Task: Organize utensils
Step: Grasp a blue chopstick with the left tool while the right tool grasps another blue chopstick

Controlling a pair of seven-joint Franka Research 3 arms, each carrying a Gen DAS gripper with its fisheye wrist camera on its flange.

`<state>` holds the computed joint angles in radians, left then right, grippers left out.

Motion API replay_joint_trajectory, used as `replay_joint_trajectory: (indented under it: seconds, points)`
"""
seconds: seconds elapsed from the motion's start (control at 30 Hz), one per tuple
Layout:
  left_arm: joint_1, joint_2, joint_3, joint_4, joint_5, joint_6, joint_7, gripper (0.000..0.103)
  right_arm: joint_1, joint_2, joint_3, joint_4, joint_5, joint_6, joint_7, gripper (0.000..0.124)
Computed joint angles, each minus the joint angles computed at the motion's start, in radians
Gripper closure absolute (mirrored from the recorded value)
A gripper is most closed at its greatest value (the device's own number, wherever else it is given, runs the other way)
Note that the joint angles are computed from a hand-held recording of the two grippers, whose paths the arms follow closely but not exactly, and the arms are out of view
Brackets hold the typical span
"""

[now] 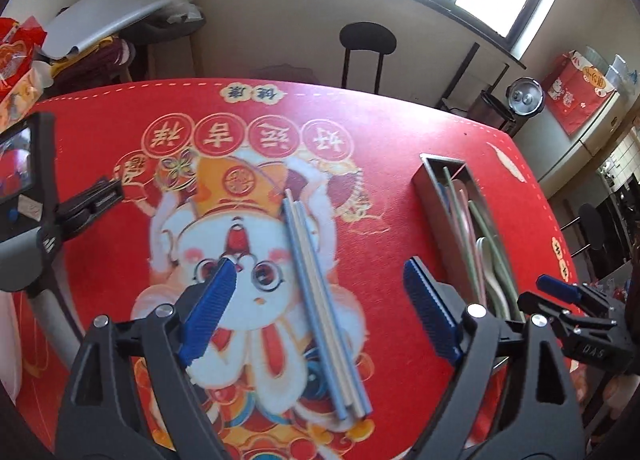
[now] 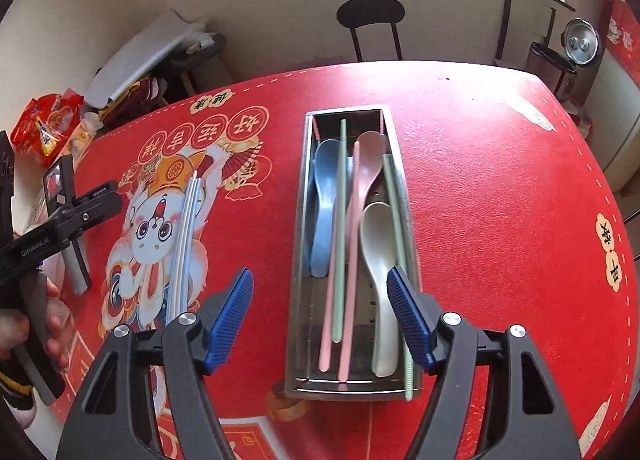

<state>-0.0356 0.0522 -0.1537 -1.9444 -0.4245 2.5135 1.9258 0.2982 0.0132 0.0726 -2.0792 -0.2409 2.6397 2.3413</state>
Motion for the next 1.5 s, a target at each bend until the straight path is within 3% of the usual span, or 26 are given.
replay_joint_trajectory:
  seconds: [0.17,0.27,0.33,0.5,0.8,1.43,1.5]
  points:
    - [0.024,-0.021,0.024,-0.074,0.008,0.003,0.008,0.029,0.032,0.098,0.012,0.097,0.079,0.005,-0.123,0.061]
    - [0.028,-0.024,0.026,-0.102,-0.012,0.010,0.025,0.033,0.055,0.171,0.014,0.181,0.134,-0.010,-0.222,0.072]
    - [0.026,-0.023,0.025,-0.116,-0.009,0.028,0.034,0.042,0.068,0.224,0.013,0.240,0.170,-0.026,-0.283,0.082]
    - [0.032,-0.011,0.028,-0.127,-0.002,0.050,-0.007,0.043,0.109,0.345,-0.005,0.375,0.212,-0.081,-0.364,0.087]
    - [0.057,0.000,0.032,-0.132,-0.003,0.052,-0.015,0.043,0.160,0.442,-0.042,0.481,0.219,-0.153,-0.370,0.088]
    - [0.045,0.020,0.009,-0.111,-0.033,0.037,-0.001,0.044,0.203,0.464,-0.077,0.529,0.121,-0.200,-0.340,0.088]
    - [0.044,0.025,0.006,-0.106,-0.034,0.036,-0.003,0.044,0.192,0.473,-0.059,0.545,0.140,-0.224,-0.367,0.095]
